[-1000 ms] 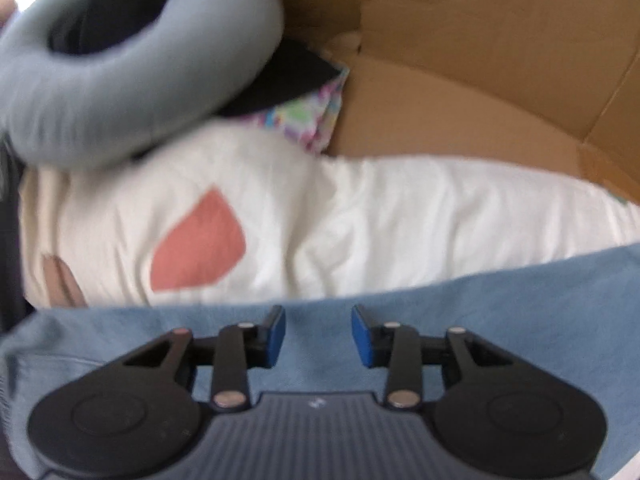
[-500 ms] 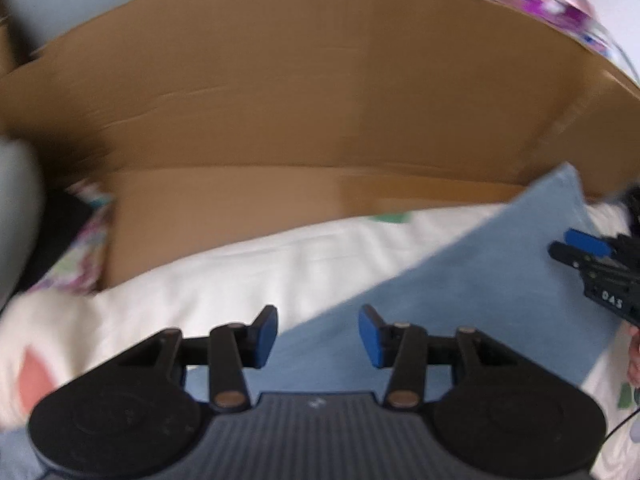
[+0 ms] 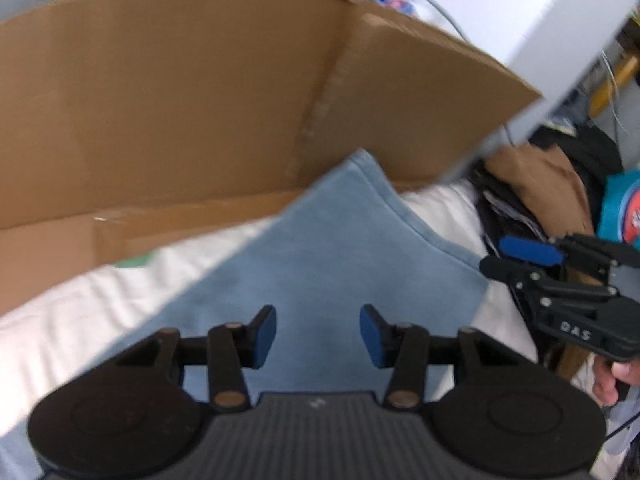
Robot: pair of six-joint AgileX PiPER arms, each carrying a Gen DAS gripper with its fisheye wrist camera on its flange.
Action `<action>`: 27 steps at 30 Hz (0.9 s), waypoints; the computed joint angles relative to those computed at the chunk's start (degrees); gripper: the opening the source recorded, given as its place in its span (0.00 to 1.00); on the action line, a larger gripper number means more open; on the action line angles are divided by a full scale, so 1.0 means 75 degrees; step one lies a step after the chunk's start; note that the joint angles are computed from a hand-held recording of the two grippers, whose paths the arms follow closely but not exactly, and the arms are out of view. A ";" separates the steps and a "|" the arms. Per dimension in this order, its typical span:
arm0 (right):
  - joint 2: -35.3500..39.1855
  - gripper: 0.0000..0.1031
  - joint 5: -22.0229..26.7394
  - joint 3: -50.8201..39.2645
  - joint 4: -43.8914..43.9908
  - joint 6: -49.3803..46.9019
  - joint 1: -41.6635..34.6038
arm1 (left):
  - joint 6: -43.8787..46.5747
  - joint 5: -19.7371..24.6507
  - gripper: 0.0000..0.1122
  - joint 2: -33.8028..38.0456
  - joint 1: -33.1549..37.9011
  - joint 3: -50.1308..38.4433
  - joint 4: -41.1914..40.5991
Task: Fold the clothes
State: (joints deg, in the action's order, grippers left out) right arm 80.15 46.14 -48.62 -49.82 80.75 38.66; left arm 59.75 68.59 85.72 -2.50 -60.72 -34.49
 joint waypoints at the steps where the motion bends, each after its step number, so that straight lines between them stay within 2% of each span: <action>1: -0.0162 0.45 0.0238 0.0085 0.0002 0.0051 0.0213 | 0.0067 -0.0023 0.44 -0.0038 -0.0090 0.0107 0.0033; 3: -0.0579 0.45 0.0787 0.0392 -0.0060 0.0394 0.0747 | 0.0227 -0.0144 0.44 -0.0280 -0.0363 0.0426 -0.0034; 8: -0.1295 0.45 0.1695 0.1092 -0.0112 0.1609 0.1864 | 0.0769 -0.0492 0.48 -0.0762 -0.0885 0.1148 -0.0262; 10: -0.1485 0.45 0.1975 0.1331 -0.0021 0.1986 0.2201 | 0.0955 -0.0550 0.48 -0.0974 -0.1120 0.1369 -0.0275; 14: -0.1715 0.45 0.2393 0.1719 0.0037 0.2665 0.2994 | 0.1103 -0.1007 0.55 -0.1416 -0.1642 0.1936 -0.0336; 18: -0.1867 0.45 0.2562 0.2062 -0.0027 0.3360 0.3709 | 0.0769 -0.1103 0.56 -0.1669 -0.2055 0.2192 -0.0230; 21: -0.1947 0.45 0.2659 0.2370 -0.0099 0.4238 0.4156 | 0.0645 -0.1282 0.60 -0.1865 -0.2370 0.2465 -0.0324; 27: -0.1830 0.45 0.2349 0.2797 -0.0221 0.4958 0.4700 | -0.0025 -0.1929 0.60 -0.2153 -0.2935 0.2996 -0.0088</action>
